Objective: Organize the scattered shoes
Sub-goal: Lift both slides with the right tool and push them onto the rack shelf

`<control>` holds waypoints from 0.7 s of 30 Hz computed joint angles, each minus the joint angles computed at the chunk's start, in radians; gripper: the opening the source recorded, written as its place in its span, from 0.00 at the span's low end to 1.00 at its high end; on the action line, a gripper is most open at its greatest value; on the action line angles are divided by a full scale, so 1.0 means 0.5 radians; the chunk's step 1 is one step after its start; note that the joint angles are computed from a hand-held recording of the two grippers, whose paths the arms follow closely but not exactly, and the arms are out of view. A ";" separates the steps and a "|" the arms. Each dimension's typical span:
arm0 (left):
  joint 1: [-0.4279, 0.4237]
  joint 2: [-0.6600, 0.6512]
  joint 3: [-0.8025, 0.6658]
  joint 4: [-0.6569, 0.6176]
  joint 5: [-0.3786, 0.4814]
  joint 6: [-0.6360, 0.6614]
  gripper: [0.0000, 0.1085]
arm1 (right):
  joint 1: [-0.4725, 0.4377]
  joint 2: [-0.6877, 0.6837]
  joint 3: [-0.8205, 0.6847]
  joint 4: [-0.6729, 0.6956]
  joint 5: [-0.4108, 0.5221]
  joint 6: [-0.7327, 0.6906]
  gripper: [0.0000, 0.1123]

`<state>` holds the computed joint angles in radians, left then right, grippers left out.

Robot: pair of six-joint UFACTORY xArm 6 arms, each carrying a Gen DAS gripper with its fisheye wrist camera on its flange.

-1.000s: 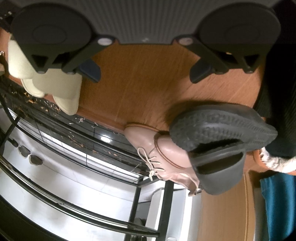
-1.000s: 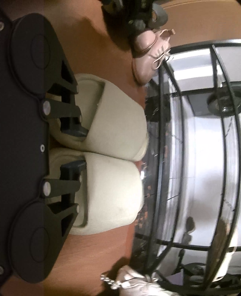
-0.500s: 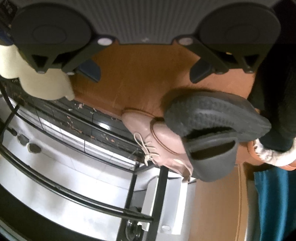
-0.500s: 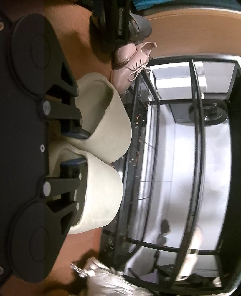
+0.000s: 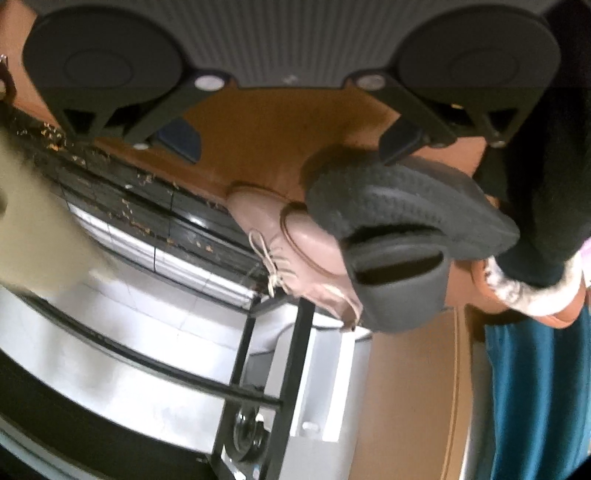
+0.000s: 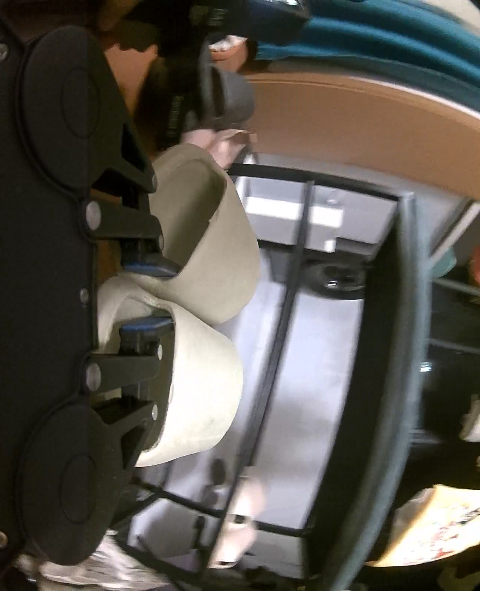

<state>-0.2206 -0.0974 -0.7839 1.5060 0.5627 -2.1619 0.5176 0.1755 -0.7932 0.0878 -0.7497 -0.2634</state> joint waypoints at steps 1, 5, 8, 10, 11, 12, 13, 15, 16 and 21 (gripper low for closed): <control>-0.009 -0.008 0.005 0.017 0.026 -0.022 0.94 | -0.011 0.017 -0.032 -0.029 -0.051 0.003 0.22; -0.024 -0.004 0.000 0.062 0.072 -0.070 0.94 | -0.075 0.113 -0.213 -0.124 -0.193 0.018 0.22; -0.045 0.011 -0.010 0.086 0.099 -0.112 0.94 | -0.145 0.204 -0.420 -0.195 -0.113 0.093 0.22; -0.088 0.050 -0.056 0.017 0.170 -0.125 0.94 | -0.218 0.323 -0.662 -0.260 -0.002 0.154 0.22; -0.100 0.069 -0.083 -0.015 0.179 -0.125 0.94 | -0.243 0.379 -0.765 -0.275 0.039 0.167 0.22; -0.116 0.081 -0.105 0.001 0.183 -0.147 0.94 | -0.258 0.427 -0.844 -0.274 0.064 0.159 0.22; -0.139 0.093 -0.128 0.044 0.196 -0.184 0.94 | -0.288 0.499 -0.970 -0.302 0.114 0.171 0.22; -0.183 0.117 -0.165 0.119 0.239 -0.215 0.94 | -0.358 0.666 -1.272 -0.401 0.245 0.231 0.22; -0.205 0.131 -0.184 0.157 0.261 -0.216 0.94 | -0.386 0.748 -1.417 -0.461 0.324 0.278 0.22; -0.264 0.218 -0.286 0.257 0.282 -0.185 0.94 | -0.527 1.165 -2.145 -0.862 0.701 0.712 0.22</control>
